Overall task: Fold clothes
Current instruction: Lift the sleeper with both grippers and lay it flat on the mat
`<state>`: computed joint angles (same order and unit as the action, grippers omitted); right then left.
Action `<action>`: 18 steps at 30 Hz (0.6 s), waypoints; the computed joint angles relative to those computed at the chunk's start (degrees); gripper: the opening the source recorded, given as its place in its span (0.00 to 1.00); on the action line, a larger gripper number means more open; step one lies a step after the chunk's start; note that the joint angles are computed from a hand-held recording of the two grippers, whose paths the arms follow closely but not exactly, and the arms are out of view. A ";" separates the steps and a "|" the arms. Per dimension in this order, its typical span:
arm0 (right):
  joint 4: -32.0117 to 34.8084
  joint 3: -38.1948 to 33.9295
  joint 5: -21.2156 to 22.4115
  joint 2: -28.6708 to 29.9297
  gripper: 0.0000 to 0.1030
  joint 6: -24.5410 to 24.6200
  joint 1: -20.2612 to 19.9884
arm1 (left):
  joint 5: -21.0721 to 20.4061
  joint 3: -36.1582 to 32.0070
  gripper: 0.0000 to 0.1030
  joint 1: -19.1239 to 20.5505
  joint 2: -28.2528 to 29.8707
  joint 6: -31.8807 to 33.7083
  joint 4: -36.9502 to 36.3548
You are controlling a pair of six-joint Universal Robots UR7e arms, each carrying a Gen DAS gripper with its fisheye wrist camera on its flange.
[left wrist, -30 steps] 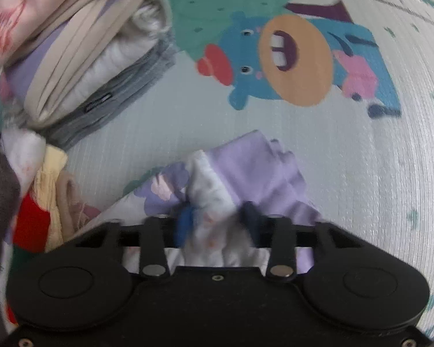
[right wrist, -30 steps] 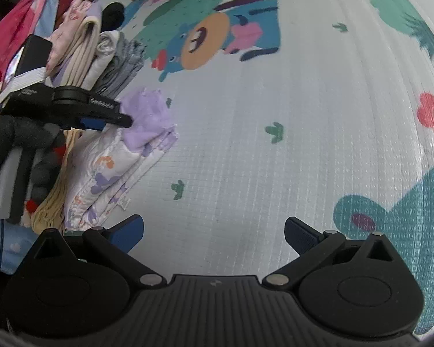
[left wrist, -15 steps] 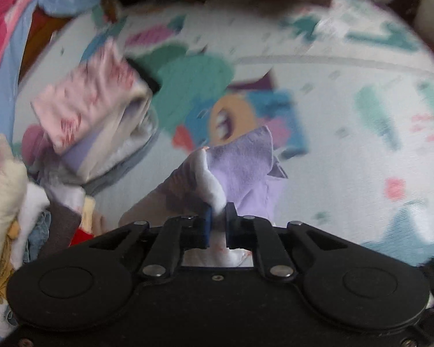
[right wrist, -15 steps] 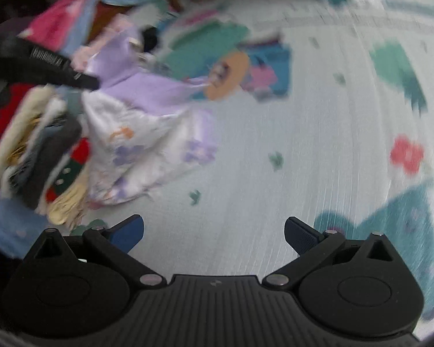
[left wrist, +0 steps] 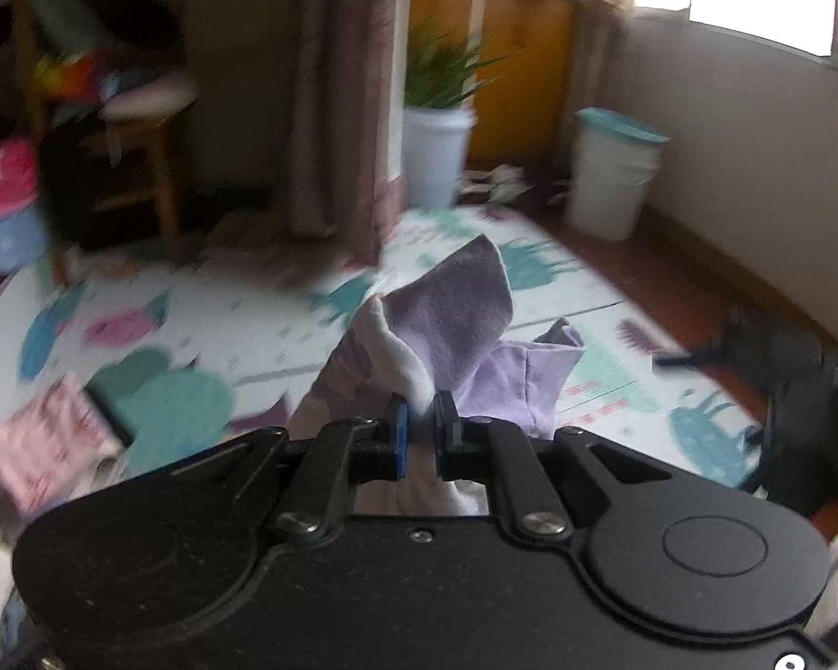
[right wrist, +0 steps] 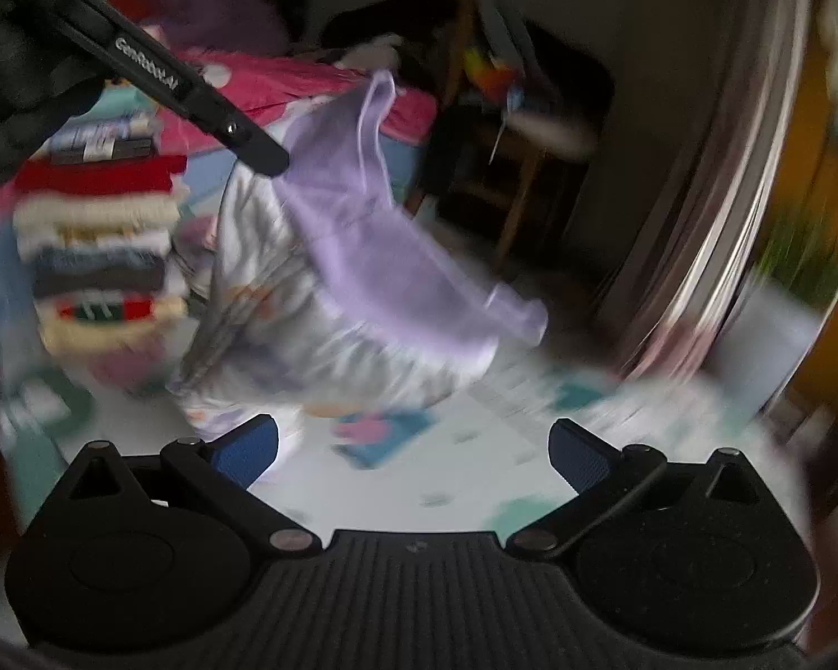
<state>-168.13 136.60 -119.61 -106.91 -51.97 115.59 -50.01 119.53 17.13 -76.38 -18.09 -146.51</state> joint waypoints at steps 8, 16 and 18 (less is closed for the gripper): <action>5.81 -1.27 -1.43 -9.24 1.00 -13.38 4.50 | -9.09 0.62 0.07 -1.45 1.72 11.06 -9.93; 36.04 -10.44 9.46 -10.78 0.19 7.76 -3.73 | -11.65 -0.17 0.07 -0.11 3.15 10.93 -9.10; 37.52 -11.73 8.96 -9.69 0.17 9.37 -4.29 | -11.24 -1.02 0.07 0.17 4.24 9.29 -7.84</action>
<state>-130.60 124.87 -110.65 -116.59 -42.60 111.31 -61.26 118.51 17.30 -72.14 -8.80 -154.35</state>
